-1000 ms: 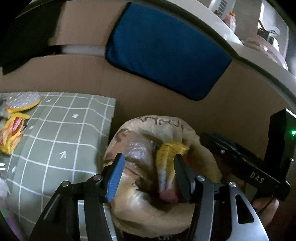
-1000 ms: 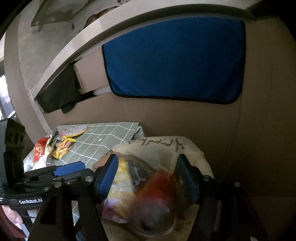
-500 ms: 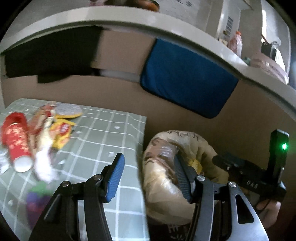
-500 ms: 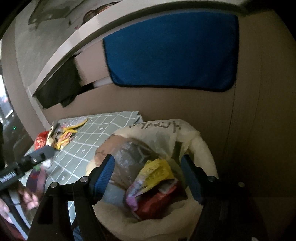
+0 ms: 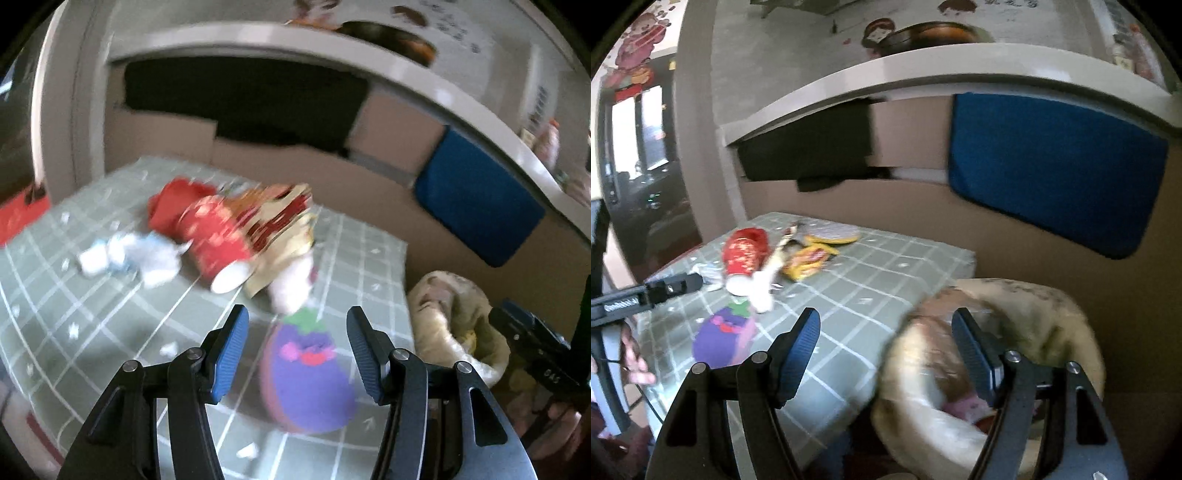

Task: Collect trash
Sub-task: 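Grasp the round pink sponge on the table with the left gripper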

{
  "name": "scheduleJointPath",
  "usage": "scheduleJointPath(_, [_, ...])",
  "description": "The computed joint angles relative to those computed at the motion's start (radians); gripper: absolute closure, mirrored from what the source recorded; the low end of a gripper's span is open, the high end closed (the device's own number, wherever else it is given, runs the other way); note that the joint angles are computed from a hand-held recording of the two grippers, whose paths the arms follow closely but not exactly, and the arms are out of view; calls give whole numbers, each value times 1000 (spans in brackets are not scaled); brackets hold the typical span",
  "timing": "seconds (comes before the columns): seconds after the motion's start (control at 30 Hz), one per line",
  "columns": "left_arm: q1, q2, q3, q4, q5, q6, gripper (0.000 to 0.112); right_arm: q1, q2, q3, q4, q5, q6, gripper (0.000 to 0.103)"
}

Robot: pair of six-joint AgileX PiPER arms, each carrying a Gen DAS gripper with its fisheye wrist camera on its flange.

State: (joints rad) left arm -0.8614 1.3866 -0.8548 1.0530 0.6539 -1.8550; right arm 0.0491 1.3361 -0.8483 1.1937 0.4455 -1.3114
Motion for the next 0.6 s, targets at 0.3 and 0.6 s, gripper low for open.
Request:
scheduleJointPath(0.3, [89, 124, 21, -148, -205, 54, 56, 26, 44, -1, -33, 4, 78, 32])
scheduleJointPath(0.6, [123, 133, 63, -36, -337, -141, 52, -53, 69, 14, 45, 70, -2, 32])
